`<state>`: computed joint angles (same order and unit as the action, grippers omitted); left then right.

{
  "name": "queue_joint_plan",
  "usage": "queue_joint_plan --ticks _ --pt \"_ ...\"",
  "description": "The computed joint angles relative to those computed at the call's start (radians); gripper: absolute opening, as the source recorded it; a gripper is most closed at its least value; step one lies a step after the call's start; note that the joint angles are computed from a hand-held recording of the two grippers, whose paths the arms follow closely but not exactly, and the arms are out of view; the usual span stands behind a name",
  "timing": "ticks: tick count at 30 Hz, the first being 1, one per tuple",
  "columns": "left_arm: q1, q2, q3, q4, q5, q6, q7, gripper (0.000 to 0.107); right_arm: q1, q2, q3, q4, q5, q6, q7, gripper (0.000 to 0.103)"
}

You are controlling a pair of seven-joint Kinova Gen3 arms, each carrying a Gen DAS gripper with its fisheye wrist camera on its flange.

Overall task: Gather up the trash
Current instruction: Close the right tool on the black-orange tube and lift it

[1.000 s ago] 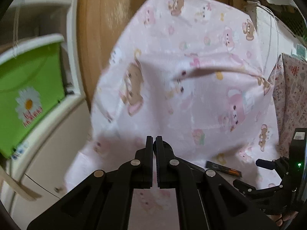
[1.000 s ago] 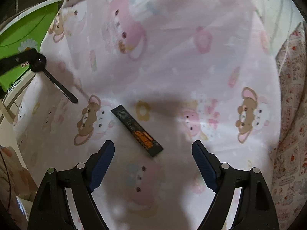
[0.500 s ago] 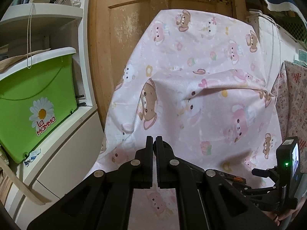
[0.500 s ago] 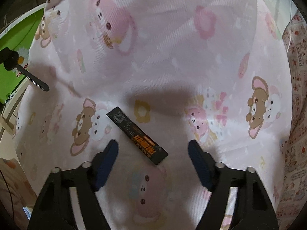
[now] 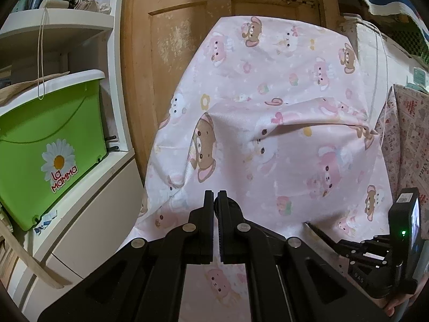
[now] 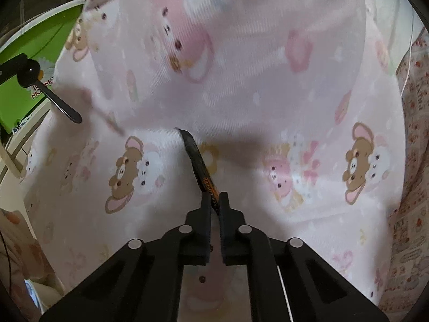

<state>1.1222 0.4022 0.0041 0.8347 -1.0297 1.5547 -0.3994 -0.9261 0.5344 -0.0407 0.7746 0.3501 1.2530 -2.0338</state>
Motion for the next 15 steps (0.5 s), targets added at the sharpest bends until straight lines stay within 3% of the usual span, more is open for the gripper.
queue_joint_plan --ticks 10,15 --pt "0.026 -0.044 0.028 0.042 -0.002 -0.008 0.033 0.002 0.034 -0.136 -0.038 0.175 -0.015 -0.092 -0.066 0.003" --pt "0.04 -0.058 0.065 0.054 -0.009 -0.01 0.023 0.002 0.041 -0.188 -0.066 0.206 0.004 -0.11 -0.068 0.003"
